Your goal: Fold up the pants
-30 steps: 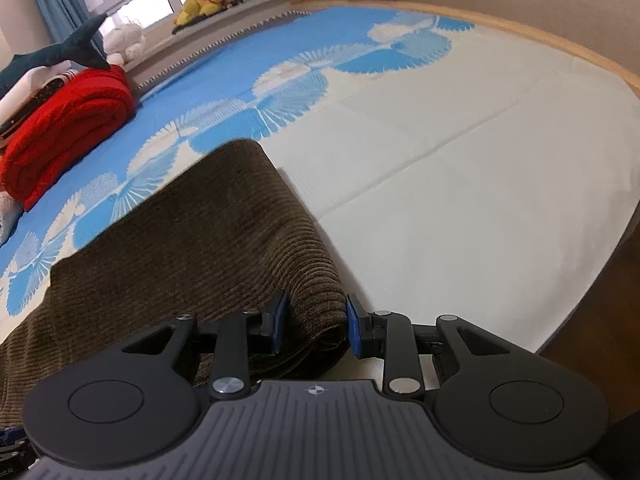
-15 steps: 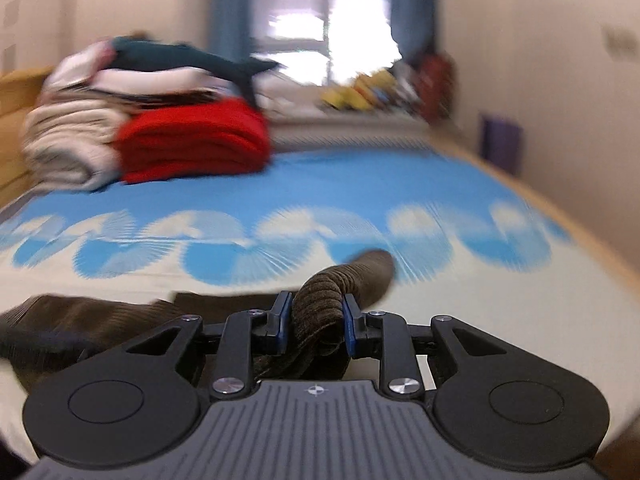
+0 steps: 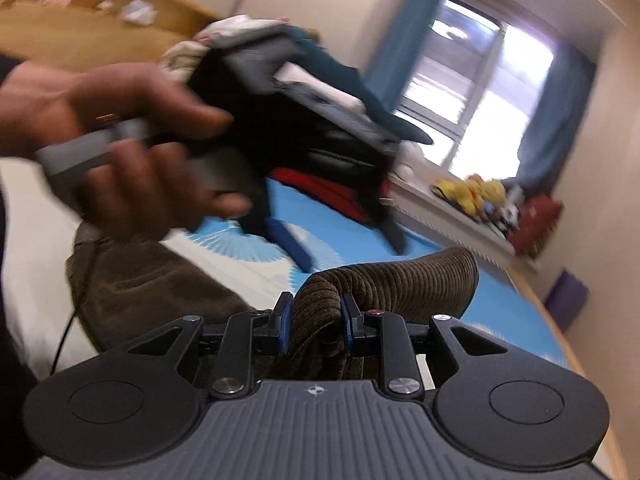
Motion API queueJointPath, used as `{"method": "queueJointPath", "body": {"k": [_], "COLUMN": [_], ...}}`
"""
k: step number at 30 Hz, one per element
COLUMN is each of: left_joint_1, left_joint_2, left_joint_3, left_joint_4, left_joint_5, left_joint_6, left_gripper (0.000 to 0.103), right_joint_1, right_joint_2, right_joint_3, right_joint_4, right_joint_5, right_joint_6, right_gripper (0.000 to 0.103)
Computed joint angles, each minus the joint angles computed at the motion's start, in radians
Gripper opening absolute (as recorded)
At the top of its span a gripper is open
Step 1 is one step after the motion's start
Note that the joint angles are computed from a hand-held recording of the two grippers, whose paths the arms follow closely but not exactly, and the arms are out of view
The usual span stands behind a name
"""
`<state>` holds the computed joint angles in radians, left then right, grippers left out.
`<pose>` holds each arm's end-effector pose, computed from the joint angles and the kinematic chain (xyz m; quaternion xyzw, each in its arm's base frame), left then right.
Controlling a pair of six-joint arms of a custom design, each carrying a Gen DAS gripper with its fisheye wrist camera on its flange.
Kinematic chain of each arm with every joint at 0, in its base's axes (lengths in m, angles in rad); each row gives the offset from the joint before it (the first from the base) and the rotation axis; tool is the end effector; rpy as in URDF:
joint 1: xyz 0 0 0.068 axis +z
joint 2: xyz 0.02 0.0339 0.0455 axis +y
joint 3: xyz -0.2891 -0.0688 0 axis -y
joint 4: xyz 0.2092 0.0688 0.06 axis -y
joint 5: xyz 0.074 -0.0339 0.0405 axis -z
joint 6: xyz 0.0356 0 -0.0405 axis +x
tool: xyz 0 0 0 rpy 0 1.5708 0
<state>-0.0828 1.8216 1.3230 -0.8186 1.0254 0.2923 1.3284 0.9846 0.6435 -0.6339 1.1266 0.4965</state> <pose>0.3237 -0.0574 0.2567 0.2221 0.8377 -0.4724 0.1605 0.0618 0.1160 0.2670 -0.1832 0.8027 -0.1160 0.5556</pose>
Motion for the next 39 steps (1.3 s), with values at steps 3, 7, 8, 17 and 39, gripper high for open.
{"method": "queueJointPath", "body": {"k": [3, 7, 8, 17, 39], "left_joint_1": [-0.007, -0.007, 0.003, 0.342, 0.522], "left_joint_2": [0.022, -0.007, -0.004, 0.119, 0.554], "left_joint_3": [0.038, -0.001, -0.001, 0.224, 0.598], "left_joint_4": [-0.032, 0.089, 0.093, -0.152, -0.289], "left_joint_5": [-0.043, -0.204, -0.229, -0.243, -0.532], "left_joint_6": [0.071, 0.011, 0.028, 0.25, 0.198], "left_gripper": [0.097, 0.036, 0.022, 0.02, 0.088], "right_joint_1": [0.003, -0.005, 0.006, -0.129, -1.096], "right_joint_2": [0.048, 0.121, 0.139, -0.046, 0.61], "right_joint_3": [-0.003, 0.005, 0.02, 0.063, 0.208], "right_joint_4": [0.086, 0.212, 0.209, 0.362, 0.396], "right_joint_5": [-0.027, -0.085, -0.087, -0.471, -1.343], "right_joint_6": [-0.081, -0.193, -0.191, -0.241, 0.042], "right_gripper": [0.026, 0.026, 0.026, 0.058, 0.073]}}
